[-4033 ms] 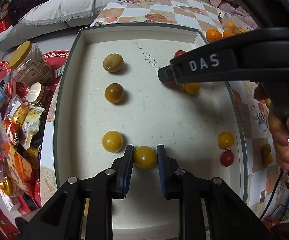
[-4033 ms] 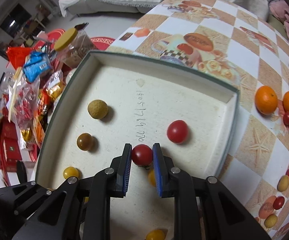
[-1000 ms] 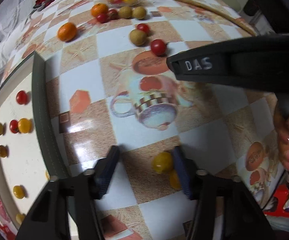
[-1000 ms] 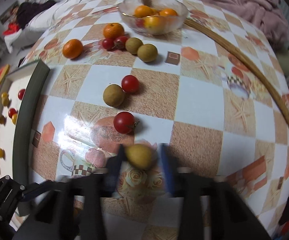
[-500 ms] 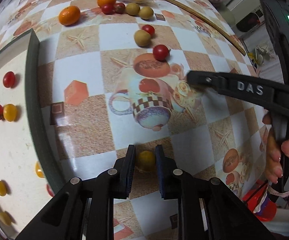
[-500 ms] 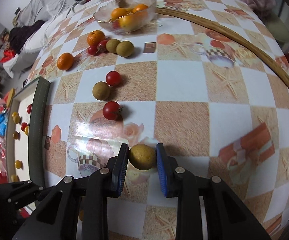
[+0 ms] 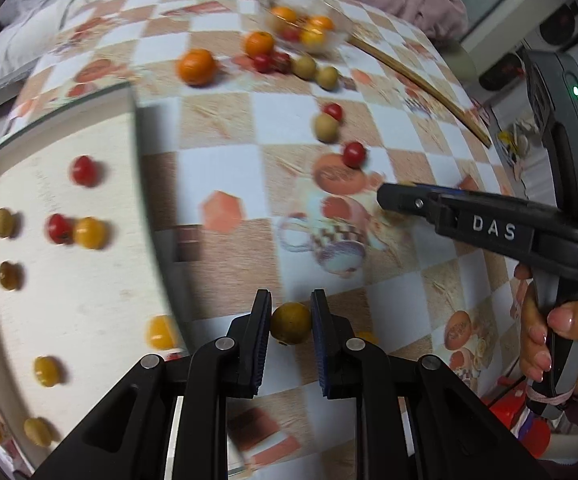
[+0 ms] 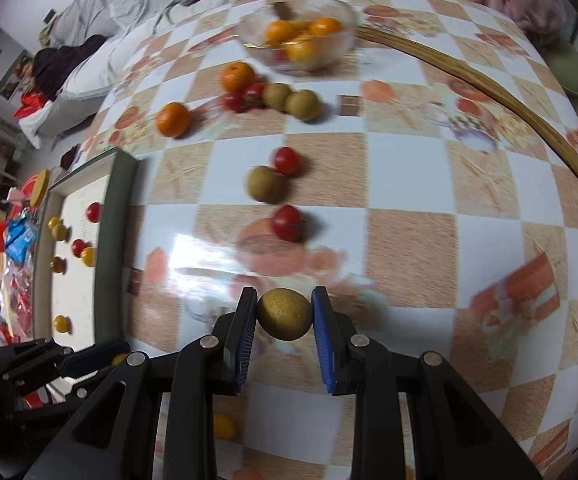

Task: Organize fruits
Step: 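Carry both fruits into the white tray and open both grippers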

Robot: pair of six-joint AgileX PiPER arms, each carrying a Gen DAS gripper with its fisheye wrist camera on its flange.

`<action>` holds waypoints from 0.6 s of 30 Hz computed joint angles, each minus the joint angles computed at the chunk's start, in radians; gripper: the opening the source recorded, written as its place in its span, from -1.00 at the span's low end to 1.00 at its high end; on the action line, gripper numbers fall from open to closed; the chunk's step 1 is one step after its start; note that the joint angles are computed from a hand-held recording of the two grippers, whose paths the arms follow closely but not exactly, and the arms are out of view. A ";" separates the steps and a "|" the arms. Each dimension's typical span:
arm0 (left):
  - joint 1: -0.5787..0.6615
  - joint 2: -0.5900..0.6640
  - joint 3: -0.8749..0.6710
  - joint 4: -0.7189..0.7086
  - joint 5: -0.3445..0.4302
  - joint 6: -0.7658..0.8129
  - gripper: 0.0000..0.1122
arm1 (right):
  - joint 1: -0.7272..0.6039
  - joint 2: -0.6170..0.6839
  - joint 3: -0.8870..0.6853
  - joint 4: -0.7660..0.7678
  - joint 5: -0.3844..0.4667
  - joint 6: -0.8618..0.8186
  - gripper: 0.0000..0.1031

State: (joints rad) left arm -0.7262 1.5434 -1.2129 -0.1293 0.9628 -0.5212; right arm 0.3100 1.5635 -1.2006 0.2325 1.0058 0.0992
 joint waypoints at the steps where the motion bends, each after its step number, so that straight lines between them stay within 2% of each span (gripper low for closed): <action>1: 0.010 -0.012 0.009 0.009 0.001 -0.009 -0.62 | 0.019 0.008 -0.013 0.002 0.002 0.006 -0.41; 8: 0.140 -0.155 0.122 0.074 0.021 -0.030 -0.62 | 0.149 0.072 -0.122 0.003 0.017 0.052 -0.41; 18: 0.380 -0.287 0.265 0.137 0.031 0.046 -0.62 | 0.351 0.206 -0.318 0.010 0.050 0.116 -0.41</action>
State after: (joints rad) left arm -0.3457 1.2563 -0.9482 0.0079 0.9936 -0.4747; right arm 0.6610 1.7699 -1.5182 0.2423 1.0559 0.2151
